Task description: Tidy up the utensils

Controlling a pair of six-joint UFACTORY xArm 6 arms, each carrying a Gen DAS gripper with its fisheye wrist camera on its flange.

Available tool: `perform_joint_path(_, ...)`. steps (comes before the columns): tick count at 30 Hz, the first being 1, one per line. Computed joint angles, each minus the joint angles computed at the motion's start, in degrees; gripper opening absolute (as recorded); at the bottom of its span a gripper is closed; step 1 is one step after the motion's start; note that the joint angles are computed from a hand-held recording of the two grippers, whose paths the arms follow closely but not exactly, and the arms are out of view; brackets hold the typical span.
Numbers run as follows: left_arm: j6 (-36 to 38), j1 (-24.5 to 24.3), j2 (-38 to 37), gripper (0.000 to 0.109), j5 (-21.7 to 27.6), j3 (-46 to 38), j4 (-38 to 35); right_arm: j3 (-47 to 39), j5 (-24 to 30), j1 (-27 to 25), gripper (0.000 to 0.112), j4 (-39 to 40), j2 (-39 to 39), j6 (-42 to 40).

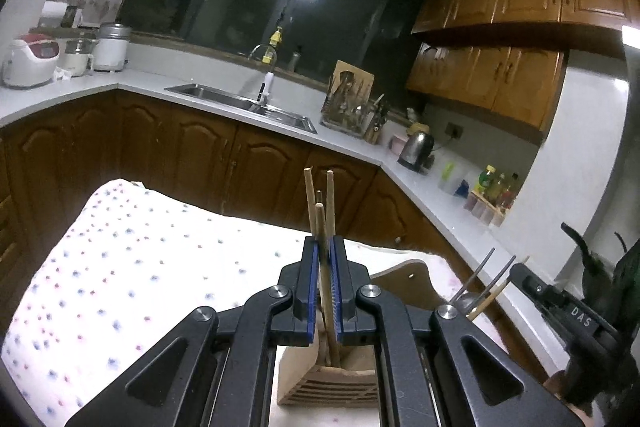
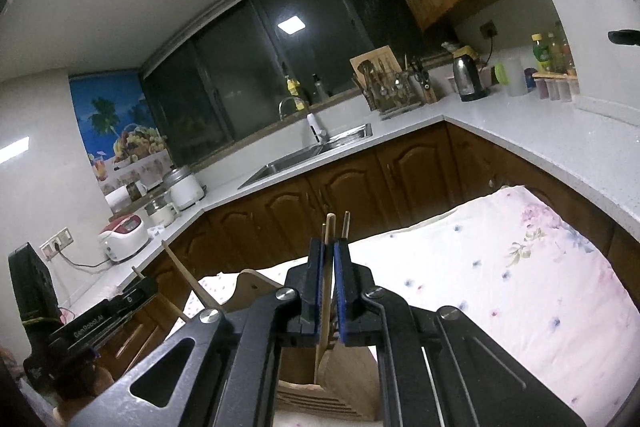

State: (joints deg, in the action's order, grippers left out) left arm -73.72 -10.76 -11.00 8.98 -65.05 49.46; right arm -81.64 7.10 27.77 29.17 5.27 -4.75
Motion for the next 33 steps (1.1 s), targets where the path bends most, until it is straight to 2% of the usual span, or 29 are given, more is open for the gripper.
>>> perform_joint_path(4, 3.58, -0.02, -0.08, 0.004, -0.23, 0.03, -3.45, -0.27, 0.84, -0.15, 0.006, -2.27, 0.02, 1.92)
perform_joint_path(8, 6.83, -0.27, 0.06, 0.004, -0.77, 0.19, -5.86, -1.30, 2.85, -0.23, 0.010, -0.30, 0.20, 0.11)
perform_joint_path(11, 9.49, -0.46, -0.48, 0.009, 0.40, 0.13, -8.31, -1.22, 3.19, -0.16, 0.011, 0.27, -0.34, -0.32)
perform_joint_path(12, 9.98, -0.46, -0.70, 0.015, 0.42, 0.31, -9.01, -1.08, 3.10, -0.06, 0.012, 1.10, -0.70, -1.05)
perform_joint_path(13, 9.24, -0.47, -1.14, 0.025, 0.93, 0.47, -8.56, -0.87, 2.89, 0.03, 0.018, 1.57, -0.96, -1.47)
perform_joint_path(14, 6.34, -0.66, -1.48, 0.030, 1.80, 0.39, -5.96, -0.34, 2.34, 0.11, 0.033, 1.27, -1.46, -1.15)
perform_joint_path(16, 5.48, -0.47, -2.83, 0.038, 1.37, 1.45, -5.47, 0.89, 0.97, 0.40, 0.050, 1.86, -2.53, -1.47)
perform_joint_path(17, 5.32, -0.64, -3.43, 0.039, 1.70, 1.83, -5.32, 1.66, 0.21, 0.55, 0.050, 2.19, -3.20, -1.70)
perform_joint_path(18, 5.04, -0.76, -3.98, 0.045, 1.92, 2.29, -5.03, 2.21, -0.03, 0.53, 0.050, 1.69, -3.69, -1.16)
perform_joint_path(19, 4.15, -0.89, -4.92, 0.056, 2.34, 2.94, -4.13, 2.76, -0.13, 0.52, 0.053, 1.68, -4.24, -0.85)
perform_joint_path(20, 2.78, -1.06, -5.63, 0.064, 2.84, 3.55, -2.82, 3.03, -0.07, 0.58, 0.060, 3.00, -4.62, -1.76)
perform_joint_path(21, 1.08, -1.42, -6.88, 0.080, 4.34, 4.28, -1.31, 3.61, -0.10, 0.69, 0.066, 4.50, -5.22, -2.80)
perform_joint_path(22, -1.51, -1.65, -8.38, 0.086, 5.38, 5.30, 1.16, 4.14, -0.36, 0.70, 0.081, 4.90, -5.66, -3.05)
perform_joint_path(23, -3.41, -1.94, -9.81, 0.088, 6.25, 6.33, 2.97, 5.31, -1.30, 0.83, 0.094, 4.69, -6.44, -2.83)
perform_joint_path(25, -4.67, -3.03, -12.51, 0.102, 9.07, 8.25, 4.00, 7.47, -3.02, 1.25, 0.103, 5.07, -7.98, -3.57)
perform_joint_path(33, -6.84, -8.74, -22.05, 0.102, 19.37, 13.27, 5.74, 13.31, -2.88, 2.22, 0.103, 4.59, -14.21, -4.19)
